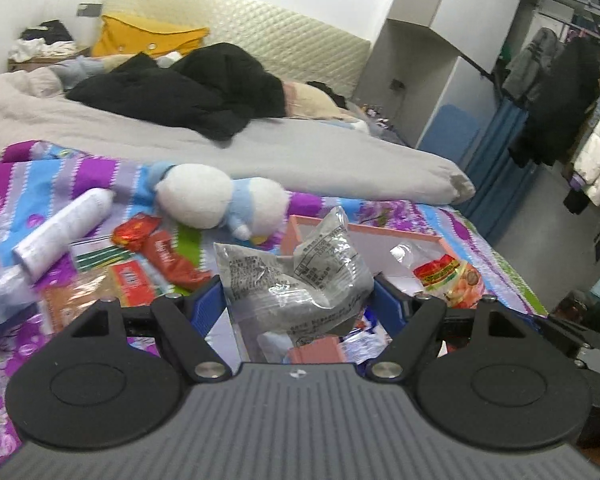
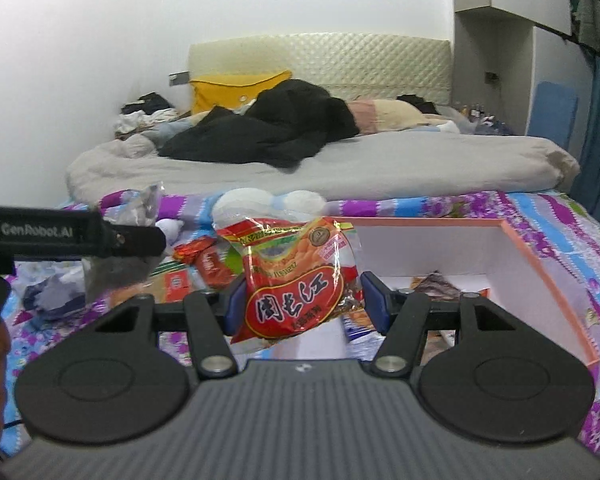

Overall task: Organize snacks
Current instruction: 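Carry the grey bag with the left tool while the right carries the red packet over the box, then open both tools to drop the packets into the pink box and withdraw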

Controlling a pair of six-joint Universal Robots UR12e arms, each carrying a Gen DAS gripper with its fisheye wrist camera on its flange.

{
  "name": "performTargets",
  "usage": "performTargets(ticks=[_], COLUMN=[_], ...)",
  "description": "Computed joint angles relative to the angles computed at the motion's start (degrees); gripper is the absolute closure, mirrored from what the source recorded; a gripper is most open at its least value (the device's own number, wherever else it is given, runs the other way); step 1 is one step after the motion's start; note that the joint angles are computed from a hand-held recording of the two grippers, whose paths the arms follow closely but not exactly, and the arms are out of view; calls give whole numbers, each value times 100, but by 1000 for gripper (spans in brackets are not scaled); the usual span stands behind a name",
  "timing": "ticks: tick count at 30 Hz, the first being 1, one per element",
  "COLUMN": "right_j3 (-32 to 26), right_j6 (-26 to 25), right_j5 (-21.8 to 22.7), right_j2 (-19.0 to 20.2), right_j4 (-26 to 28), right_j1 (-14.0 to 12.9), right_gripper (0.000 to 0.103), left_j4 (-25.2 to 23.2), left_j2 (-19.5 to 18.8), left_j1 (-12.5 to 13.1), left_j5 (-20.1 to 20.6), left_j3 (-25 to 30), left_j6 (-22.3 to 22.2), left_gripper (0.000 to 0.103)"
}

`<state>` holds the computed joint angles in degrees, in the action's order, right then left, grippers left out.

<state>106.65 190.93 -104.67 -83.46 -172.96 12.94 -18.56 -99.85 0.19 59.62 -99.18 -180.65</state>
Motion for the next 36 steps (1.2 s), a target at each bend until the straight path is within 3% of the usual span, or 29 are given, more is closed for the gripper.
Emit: performTargets(ticks=[9, 21, 32, 36], right_j3=[100, 241, 223, 182], right_j6=[-74, 135, 133, 264], right_j5=[118, 687, 1030, 1090], right_j2=[-54, 87, 325, 357], right_j4=[162, 654, 866, 992], right_j1=[-333, -865, -1063, -1092], right_gripper=[42, 41, 40, 31], left_j4=[-348, -1368, -1624, -1611], left_j2=[-335, -1015, -1391, -1412], left_j1=[-402, -903, -1038, -1019], left_j5=[-81, 354, 463, 398], left_j3=[370, 1080, 1363, 1392], left_j6=[241, 668, 731, 680], left_gripper=[22, 22, 22, 15])
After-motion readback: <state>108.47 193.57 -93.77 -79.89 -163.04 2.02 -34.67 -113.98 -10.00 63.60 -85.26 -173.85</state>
